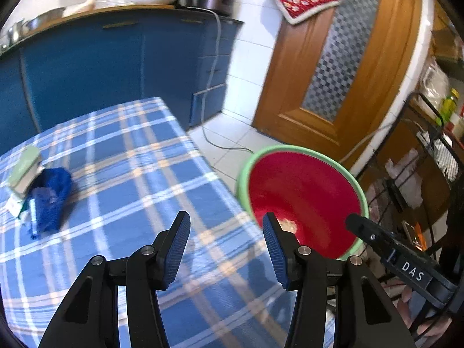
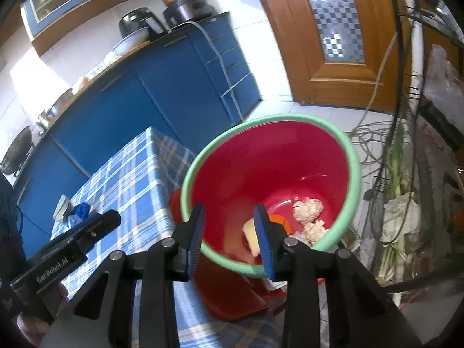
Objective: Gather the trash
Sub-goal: 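Move both tools back over the table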
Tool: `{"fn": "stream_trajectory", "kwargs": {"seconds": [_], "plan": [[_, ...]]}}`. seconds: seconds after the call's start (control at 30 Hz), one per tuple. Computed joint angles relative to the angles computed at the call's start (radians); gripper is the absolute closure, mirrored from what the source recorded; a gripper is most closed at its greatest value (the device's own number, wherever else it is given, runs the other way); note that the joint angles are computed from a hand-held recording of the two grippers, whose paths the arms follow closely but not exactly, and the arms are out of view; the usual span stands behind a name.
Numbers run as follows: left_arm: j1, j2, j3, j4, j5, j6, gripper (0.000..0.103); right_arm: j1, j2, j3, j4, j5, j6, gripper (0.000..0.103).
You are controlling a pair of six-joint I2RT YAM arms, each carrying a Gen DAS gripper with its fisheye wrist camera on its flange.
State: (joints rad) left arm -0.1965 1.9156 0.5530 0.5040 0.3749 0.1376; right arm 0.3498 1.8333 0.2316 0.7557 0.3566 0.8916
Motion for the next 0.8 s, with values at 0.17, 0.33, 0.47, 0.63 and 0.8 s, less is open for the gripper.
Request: {"fn": "stream_trajectory", "kwargs": {"seconds": [0.17,0.33,0.47,0.63,0.8], "plan": [[0.118,-0.023,-0.004,-0.023,0.037,0.025,0.049,0.056,0.002,0.08,-0.078,0.001,-0.021,0.065],[0.229,-0.035,0.012,-0.053,0.064,0.047,0.049,0.093,0.017,0.184,-0.15,-0.024,-0.066,0.064],[0.31,-0.033,0.049,-0.084,0.075,0.048,0.049,0.113,0.037,0.259,-0.192,-0.033,-0.098,0.064],[0.385,0.005,0.131,-0.127,0.084,-0.005,0.046,0.133,0.066,0.309,-0.205,-0.038,-0.103,0.064],[0.422,0.043,0.237,-0.183,0.033,-0.039,0.044,0.136,0.104,0.338,-0.206,-0.056,-0.114,0.062]]}}
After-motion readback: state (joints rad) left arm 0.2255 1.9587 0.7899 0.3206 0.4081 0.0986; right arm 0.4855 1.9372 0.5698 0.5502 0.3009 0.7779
